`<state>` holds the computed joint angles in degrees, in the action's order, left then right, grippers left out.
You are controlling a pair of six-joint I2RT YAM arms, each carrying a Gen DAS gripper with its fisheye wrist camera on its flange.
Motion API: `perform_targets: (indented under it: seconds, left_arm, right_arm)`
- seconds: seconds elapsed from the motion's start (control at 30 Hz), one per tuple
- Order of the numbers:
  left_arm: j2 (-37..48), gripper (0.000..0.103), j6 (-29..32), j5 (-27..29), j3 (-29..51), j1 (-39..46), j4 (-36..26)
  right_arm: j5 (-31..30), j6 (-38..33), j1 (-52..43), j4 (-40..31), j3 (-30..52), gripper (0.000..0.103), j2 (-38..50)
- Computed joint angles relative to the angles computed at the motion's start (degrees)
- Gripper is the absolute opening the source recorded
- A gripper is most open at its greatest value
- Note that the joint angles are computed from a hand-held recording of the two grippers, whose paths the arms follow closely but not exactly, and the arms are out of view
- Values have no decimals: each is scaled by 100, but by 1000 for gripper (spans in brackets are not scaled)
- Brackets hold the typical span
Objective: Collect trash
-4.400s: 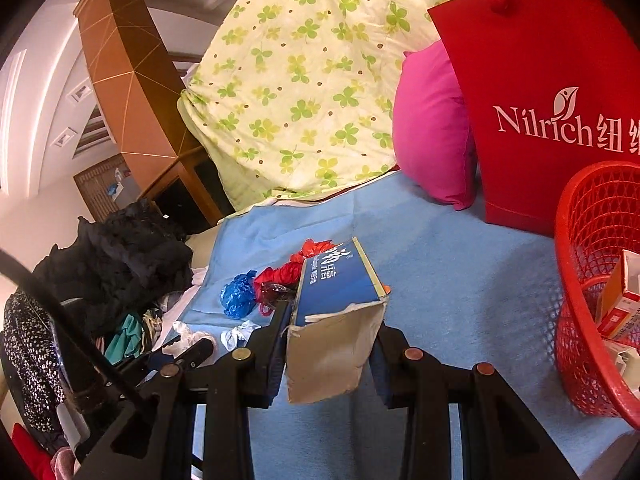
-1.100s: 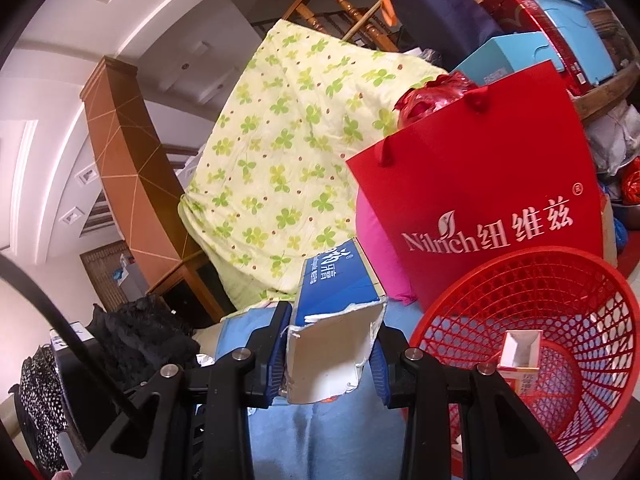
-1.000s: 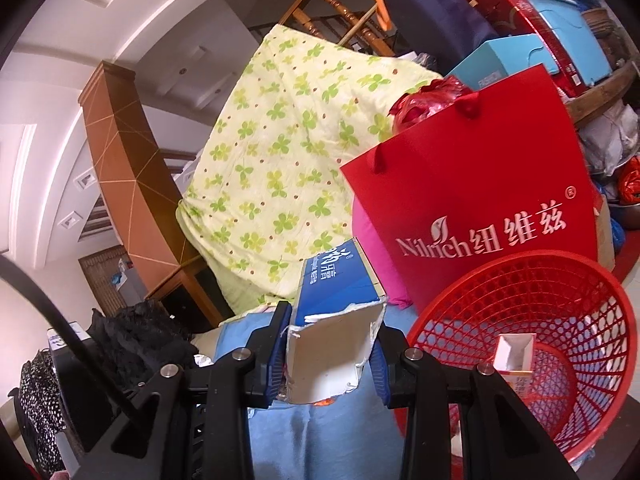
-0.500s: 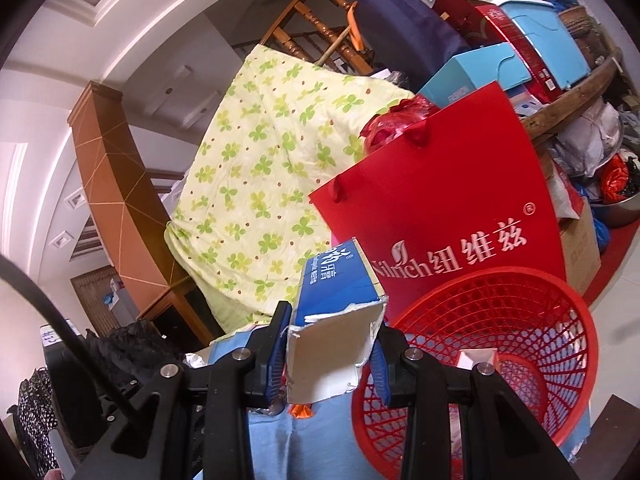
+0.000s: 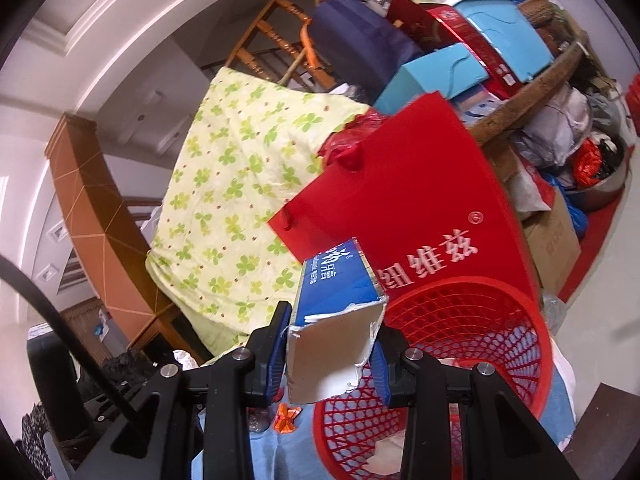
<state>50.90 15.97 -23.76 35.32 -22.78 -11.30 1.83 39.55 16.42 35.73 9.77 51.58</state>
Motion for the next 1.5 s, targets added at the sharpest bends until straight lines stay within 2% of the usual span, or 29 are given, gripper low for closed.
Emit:
perform_targets:
  seconds: [0.3, 0.43, 0.57, 0.67, 0.73, 0.8, 0.9, 1.0, 1.13, 1.2, 1.33, 1.5]
  left_arm:
    - [485, 42, -109, -299, 189, -593, 180]
    - [753, 43, -201, -133, 290, -692, 271]
    - [1029, 44, -362, 796, 416, -411, 247]
    - [1263, 55, -504, 1650, 529, -24, 99]
    - [1346, 61, -555, 2066, 499, 237, 112]
    - [1363, 62, -578, 2369, 449, 511, 101]
    - [1326, 63, -554, 2713, 342, 915, 103]
    - [1294, 65, -423, 2938, 247, 1321, 164]
    - [1259, 67, -118, 3452, 121, 2205, 226]
    - [1332, 67, 26, 3715, 58, 2762, 321]
    - [1624, 67, 244, 4070, 56, 3724, 491]
    - [2103, 67, 615, 4516, 18, 4912, 933]
  right_arm:
    - [-607, 348, -906, -106, -138, 39, -84]
    - [-836, 468, -1215, -110, -162, 40, -48]
    - [-1102, 643, -1520, -103, -136, 40, 130]
    - [-1301, 820, -1717, -130, -87, 44, 325]
    - [-1405, 951, -1788, -103, -65, 68, 441]
    - [-1355, 990, -1760, -44, -105, 69, 405]
    - [-989, 808, -1424, -116, -94, 69, 254]
    - [-372, 496, -820, -256, -5, 69, 133]
    - [804, -5, 300, -265, 170, 69, 115]
    - [1474, -360, 1001, -121, 339, 69, 351]
    - [2292, -874, 1991, 135, 766, 69, 1103]
    - [3131, -1362, 2938, -149, 1722, 69, 2323]
